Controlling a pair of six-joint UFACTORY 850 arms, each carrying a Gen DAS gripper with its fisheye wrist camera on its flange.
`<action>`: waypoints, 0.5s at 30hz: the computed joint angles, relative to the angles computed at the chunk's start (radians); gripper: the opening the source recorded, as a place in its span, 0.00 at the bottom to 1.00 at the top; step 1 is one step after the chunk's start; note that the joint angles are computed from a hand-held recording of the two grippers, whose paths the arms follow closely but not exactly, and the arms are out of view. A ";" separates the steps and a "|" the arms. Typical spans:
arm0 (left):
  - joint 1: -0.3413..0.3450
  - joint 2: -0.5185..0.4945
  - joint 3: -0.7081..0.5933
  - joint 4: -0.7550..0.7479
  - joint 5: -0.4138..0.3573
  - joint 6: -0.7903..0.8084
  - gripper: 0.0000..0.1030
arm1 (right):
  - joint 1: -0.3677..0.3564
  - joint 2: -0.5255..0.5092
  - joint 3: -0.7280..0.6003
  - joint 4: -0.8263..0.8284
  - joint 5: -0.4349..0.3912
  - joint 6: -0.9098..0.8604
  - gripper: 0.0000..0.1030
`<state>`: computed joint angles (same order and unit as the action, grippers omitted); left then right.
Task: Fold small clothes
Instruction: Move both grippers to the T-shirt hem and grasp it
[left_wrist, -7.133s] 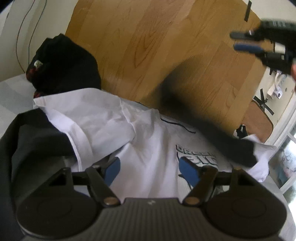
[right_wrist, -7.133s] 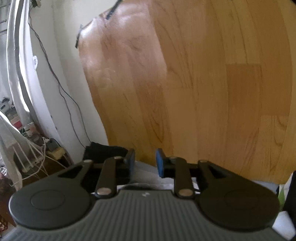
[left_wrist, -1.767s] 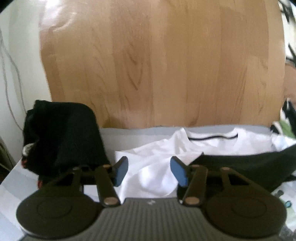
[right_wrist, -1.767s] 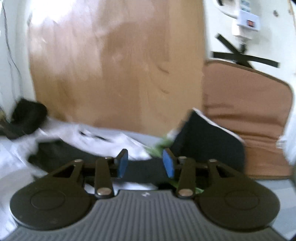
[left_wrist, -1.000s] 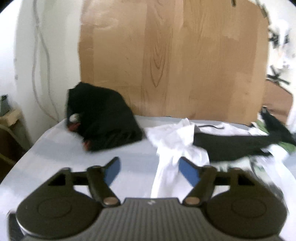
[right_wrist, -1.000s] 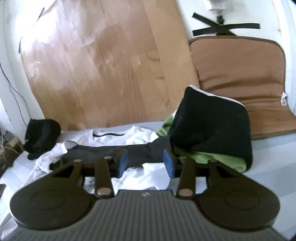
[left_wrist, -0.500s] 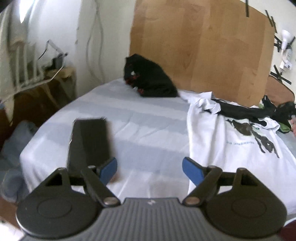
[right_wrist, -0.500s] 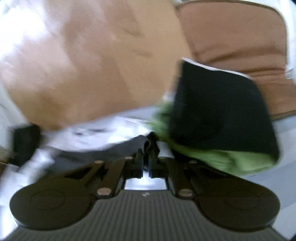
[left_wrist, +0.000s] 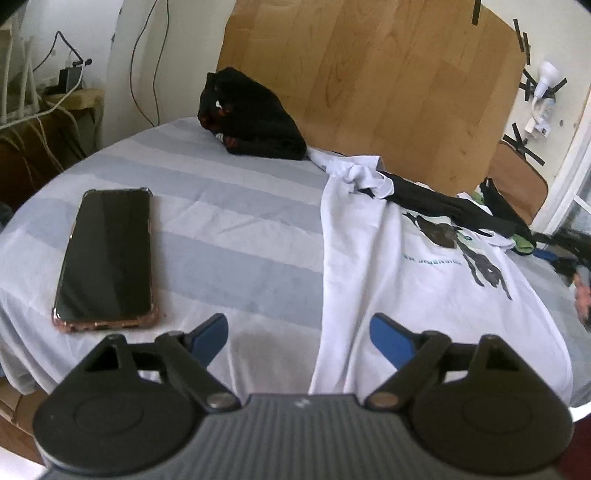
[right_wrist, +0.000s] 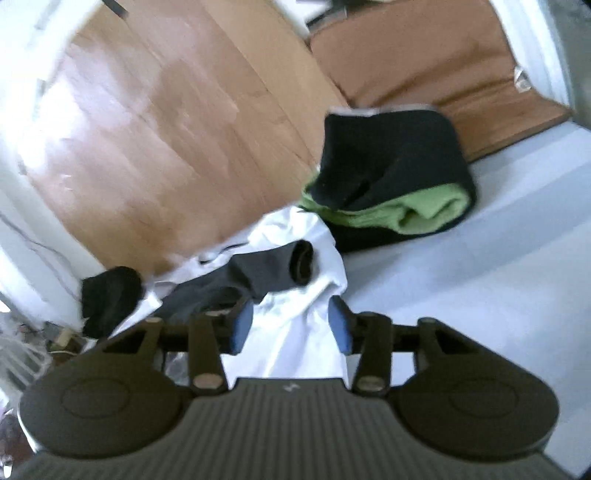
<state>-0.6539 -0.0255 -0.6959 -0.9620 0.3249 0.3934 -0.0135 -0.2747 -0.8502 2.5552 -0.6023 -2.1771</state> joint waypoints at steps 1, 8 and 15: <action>0.005 0.002 0.002 0.016 -0.012 -0.023 0.84 | -0.008 0.030 0.042 -0.016 -0.011 -0.002 0.49; 0.021 0.018 0.017 0.213 -0.100 -0.247 0.83 | -0.075 0.167 0.281 -0.292 -0.137 0.135 0.50; 0.006 0.043 0.037 0.337 -0.199 -0.346 0.83 | -0.164 0.282 0.448 -0.472 -0.221 0.242 0.48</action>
